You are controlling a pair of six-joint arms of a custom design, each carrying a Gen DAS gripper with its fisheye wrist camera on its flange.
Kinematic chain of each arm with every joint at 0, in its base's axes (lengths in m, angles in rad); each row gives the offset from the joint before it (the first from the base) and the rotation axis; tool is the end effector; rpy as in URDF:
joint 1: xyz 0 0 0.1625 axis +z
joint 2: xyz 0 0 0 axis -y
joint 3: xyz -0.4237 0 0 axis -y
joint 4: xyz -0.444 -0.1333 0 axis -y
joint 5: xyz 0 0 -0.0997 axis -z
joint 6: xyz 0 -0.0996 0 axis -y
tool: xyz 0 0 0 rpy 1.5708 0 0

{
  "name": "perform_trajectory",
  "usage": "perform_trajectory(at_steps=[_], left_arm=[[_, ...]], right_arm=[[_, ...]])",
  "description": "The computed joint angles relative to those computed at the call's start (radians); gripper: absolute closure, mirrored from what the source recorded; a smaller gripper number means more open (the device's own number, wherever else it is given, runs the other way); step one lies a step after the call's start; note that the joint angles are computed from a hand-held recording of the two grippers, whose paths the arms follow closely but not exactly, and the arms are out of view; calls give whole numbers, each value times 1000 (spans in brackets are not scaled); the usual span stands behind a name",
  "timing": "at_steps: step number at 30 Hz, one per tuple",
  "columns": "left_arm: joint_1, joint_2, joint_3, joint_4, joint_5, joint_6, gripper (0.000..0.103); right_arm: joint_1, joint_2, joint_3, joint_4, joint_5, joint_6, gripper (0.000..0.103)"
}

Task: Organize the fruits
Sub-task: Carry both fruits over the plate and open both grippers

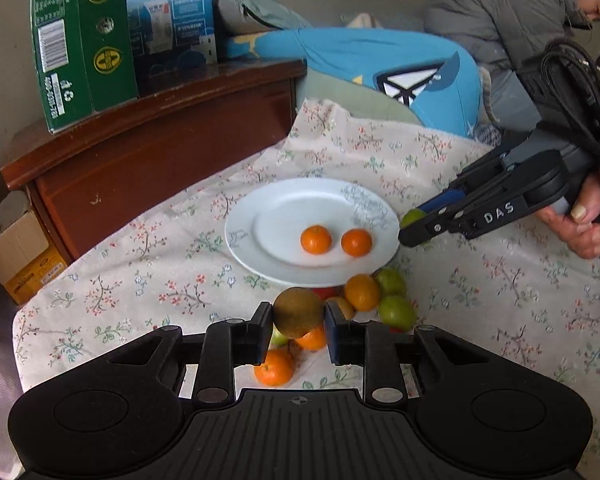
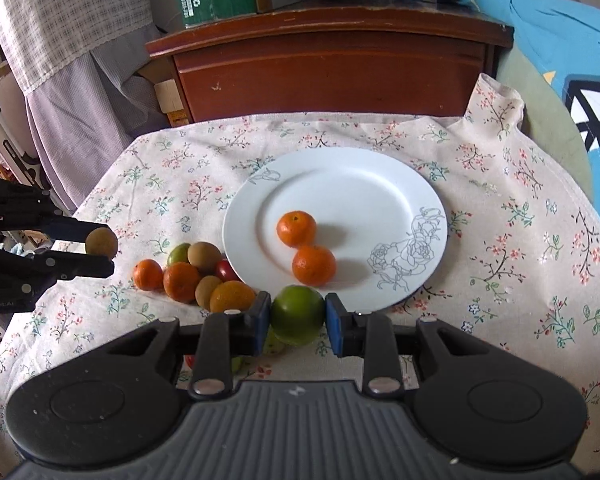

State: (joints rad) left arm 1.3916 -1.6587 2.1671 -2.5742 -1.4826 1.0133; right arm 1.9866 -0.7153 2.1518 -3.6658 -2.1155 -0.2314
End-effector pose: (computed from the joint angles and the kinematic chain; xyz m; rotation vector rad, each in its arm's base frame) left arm 0.0533 -0.5031 0.3285 1.5471 2.3354 -0.5971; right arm 0.2808 -0.4338 -0.0060 0.5720 -2.4601 0.9201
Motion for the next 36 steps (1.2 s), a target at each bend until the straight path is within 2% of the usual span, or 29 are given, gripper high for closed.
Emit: perform_trajectory(at_steps=[5, 12, 18, 25, 29, 36], left_arm=[[-38, 0, 37, -91, -21, -49, 78], [-81, 74, 40, -208, 24, -159, 78], [-103, 151, 25, -271, 80, -269, 78], [-125, 226, 12, -327, 166, -349, 78], [-128, 259, 4, -343, 183, -373, 78], [-138, 304, -1, -348, 243, -378, 78]], right_arm=[[12, -7, -4, -73, 0, -29, 74], [9, -20, -21, -161, -15, -34, 74], [-5, -15, -47, -194, -54, 7, 74], [-32, -6, -74, -141, -65, 90, 74], [-47, 2, -85, -89, -62, 141, 74], [-63, 29, -115, -37, -77, 162, 74]])
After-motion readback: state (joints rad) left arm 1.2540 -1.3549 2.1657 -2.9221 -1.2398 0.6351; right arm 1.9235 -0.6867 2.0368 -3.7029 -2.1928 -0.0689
